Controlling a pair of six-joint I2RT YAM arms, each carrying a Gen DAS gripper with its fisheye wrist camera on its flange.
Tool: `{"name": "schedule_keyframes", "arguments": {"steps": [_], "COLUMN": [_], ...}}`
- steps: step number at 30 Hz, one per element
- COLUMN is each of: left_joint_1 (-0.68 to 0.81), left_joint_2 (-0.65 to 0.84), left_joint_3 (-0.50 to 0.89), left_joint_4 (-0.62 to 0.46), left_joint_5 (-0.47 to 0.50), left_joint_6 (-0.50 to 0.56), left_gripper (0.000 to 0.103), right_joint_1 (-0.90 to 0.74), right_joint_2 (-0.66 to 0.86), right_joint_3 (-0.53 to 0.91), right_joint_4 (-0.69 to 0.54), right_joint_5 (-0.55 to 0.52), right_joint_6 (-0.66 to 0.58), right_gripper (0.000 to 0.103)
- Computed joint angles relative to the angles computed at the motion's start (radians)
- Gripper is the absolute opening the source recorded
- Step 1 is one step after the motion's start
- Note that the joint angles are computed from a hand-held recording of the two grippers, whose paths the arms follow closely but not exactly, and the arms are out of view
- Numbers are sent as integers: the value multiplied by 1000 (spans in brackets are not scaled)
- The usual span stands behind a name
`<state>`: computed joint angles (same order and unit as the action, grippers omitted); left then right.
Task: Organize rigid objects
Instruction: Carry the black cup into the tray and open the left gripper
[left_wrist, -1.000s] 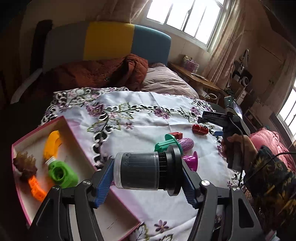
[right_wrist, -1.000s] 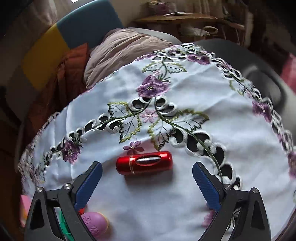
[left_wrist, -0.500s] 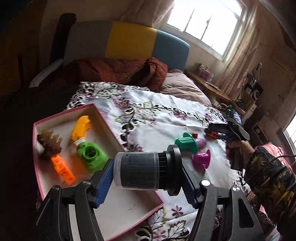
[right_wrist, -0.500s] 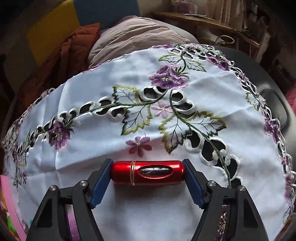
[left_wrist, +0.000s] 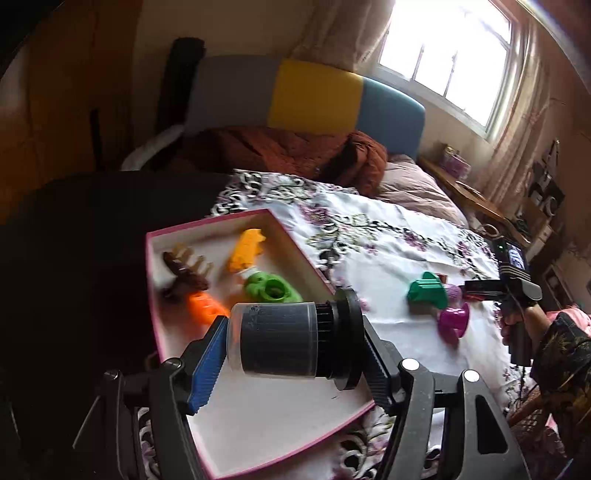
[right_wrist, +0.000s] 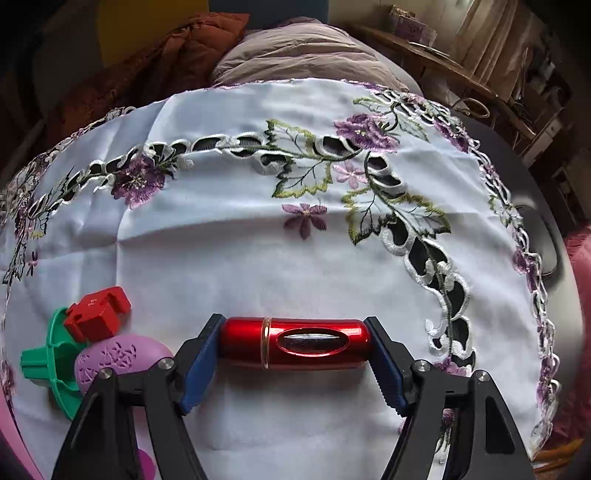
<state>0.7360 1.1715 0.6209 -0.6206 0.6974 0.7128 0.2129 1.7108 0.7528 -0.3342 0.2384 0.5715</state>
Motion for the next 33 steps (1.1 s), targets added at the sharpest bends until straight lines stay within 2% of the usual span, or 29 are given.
{"name": "schedule_keyframes", "arguments": {"steps": [14,23,29,33], "left_joint_1": [139,242,198,116], "left_joint_2": [76,250,253,253], "left_joint_3": [-20,89,60,39], "left_joint_4": [-17,-92,-33,49], "left_joint_5": [-7,35,-6,-67], "left_joint_6": [135,193,165,107], "left_gripper": [68,68,68,68], "right_joint_1": [-8,3,5,3], "right_joint_2": [-14,-11,-10,-9], "right_joint_3": [-32,-27,-24,-21], "right_joint_4": [46,42,39,40], "right_joint_5": [-16,-3,-1,-5], "right_joint_6": [-24,-44,-49,-54], "right_gripper": [75,75,75,75]}}
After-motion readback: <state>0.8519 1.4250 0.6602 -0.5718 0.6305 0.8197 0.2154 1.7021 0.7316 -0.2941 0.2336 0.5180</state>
